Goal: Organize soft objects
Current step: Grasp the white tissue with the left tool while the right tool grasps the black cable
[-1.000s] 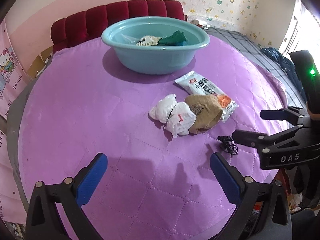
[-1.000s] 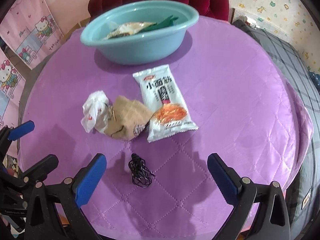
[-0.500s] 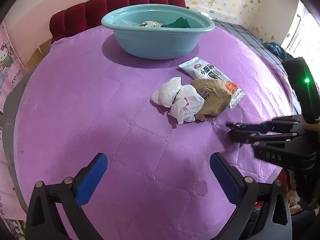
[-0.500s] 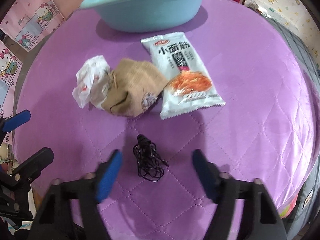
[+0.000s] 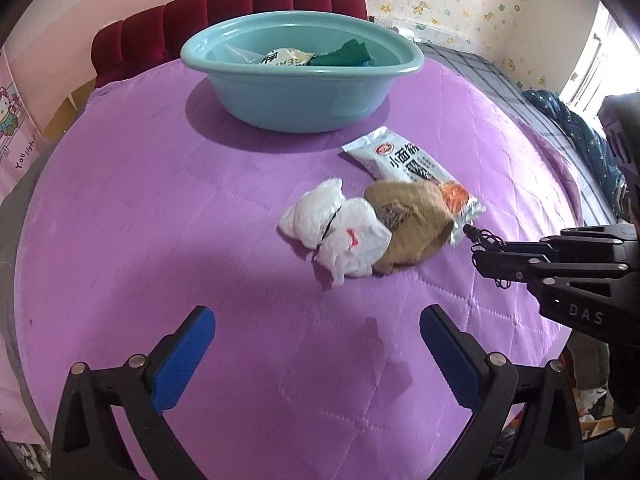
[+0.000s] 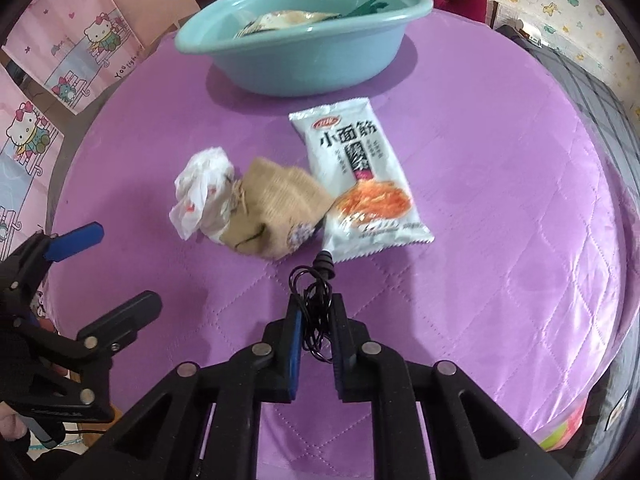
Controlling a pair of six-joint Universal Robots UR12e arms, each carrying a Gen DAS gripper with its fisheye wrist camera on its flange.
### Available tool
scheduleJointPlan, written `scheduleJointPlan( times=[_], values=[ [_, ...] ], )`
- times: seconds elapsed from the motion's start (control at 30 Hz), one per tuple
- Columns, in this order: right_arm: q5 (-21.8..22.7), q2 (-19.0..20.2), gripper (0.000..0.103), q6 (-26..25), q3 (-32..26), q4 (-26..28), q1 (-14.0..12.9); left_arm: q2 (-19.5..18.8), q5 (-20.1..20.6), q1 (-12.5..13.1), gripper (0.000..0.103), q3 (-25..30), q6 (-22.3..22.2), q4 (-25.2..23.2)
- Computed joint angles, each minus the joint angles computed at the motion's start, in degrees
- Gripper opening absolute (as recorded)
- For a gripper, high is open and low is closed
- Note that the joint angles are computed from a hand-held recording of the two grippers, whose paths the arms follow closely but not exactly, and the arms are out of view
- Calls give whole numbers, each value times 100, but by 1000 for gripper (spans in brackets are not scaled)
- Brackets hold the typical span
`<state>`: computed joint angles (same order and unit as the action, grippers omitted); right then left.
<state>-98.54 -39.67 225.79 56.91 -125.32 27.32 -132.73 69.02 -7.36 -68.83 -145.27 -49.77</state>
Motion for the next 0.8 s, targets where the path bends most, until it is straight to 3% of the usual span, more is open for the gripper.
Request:
scheduleJointPlan(
  times=[0.37,0.47,0.67,0.73,0.77,0.8],
  values=[
    [-49,-104,13,-78,175,-96,-56,-228,28,-123,103,391,-467,169],
    [-31,-100,13,-97,129,-71,-63,-290,100,-165,98,483,-496,84],
    [6,-118,13,-223,144,-93,-94,-409,244,-215,69,683,-555,-305],
    [40,-120,13,-273,151,-87,-115,-449,122,-204,52,775,-568,-553],
    [56,-124,13,-287,128,-55,-128,-470,64,-199,26,826,-572,-692],
    [79,-131,13,-296,138,-56,-138,-484,64,-202,9,869,-555,-838]
  ],
)
